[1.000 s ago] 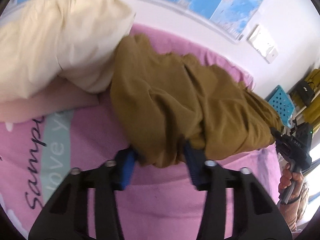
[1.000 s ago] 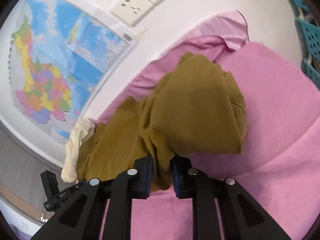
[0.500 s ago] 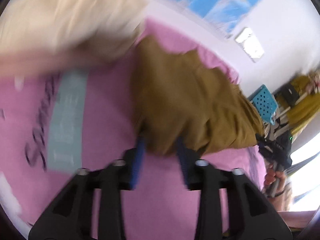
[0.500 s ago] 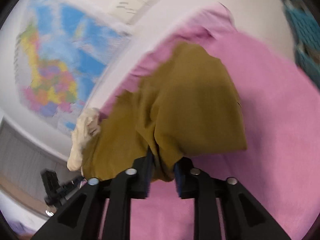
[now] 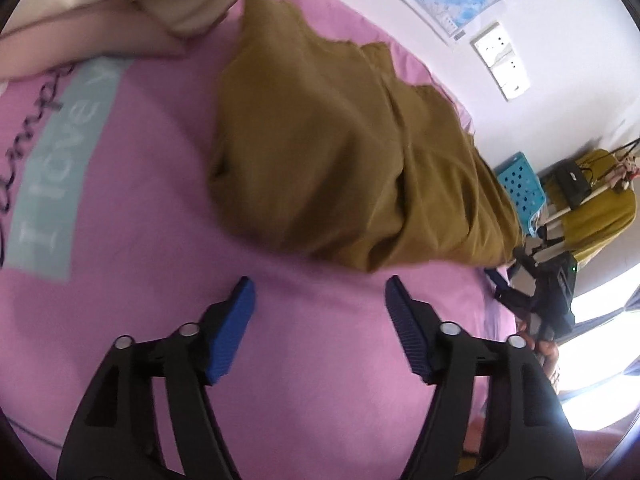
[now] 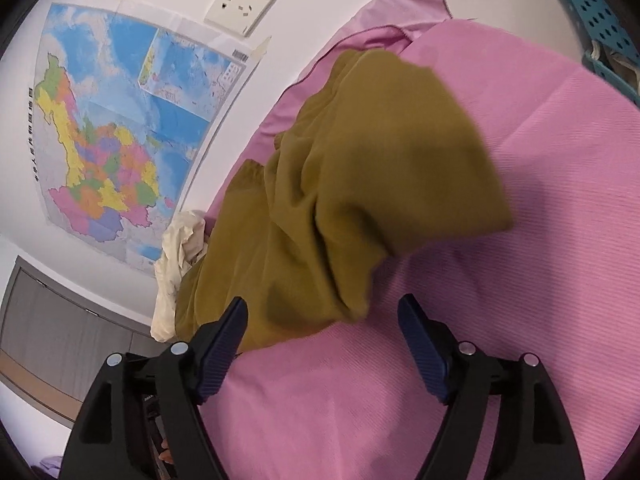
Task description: Fold large clothes
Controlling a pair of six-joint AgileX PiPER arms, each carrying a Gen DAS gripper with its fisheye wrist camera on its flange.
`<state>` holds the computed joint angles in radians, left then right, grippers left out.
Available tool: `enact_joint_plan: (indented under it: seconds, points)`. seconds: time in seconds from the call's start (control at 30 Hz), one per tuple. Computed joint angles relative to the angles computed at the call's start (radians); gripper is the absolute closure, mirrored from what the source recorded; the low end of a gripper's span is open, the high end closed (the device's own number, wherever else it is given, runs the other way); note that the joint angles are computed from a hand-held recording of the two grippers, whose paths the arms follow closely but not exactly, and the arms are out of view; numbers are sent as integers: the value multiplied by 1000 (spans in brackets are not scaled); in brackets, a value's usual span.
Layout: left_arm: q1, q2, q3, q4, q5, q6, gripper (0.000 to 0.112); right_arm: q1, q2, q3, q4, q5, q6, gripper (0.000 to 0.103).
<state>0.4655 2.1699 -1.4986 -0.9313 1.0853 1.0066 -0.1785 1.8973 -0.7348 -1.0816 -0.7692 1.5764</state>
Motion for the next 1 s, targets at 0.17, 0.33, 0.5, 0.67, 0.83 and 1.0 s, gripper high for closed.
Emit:
enact_joint_plan:
  seconds: [0.17,0.33,0.5,0.67,0.83,1.0]
  points:
    - [-38,51,-80,-35,22,-86,27,47,41,-80,67,25,18,20]
    - [-62,87,-142,-59,17,-147,18,101,73,-164,148,100,31,14]
    - [-52,125,-198,-98,41,-211,18,126,104,-206,254,121,-12,9]
    - [-58,102,-170,-148,-11,-253,20,156,109,-223,345,150,-101,10]
    - [-102,13,-61,-142,-175,-151,39,139,136,-227,343,110,-123,26]
    - [-85,115,-199,-142,-55,-221,15,165,142,-302,257,192,-61,5]
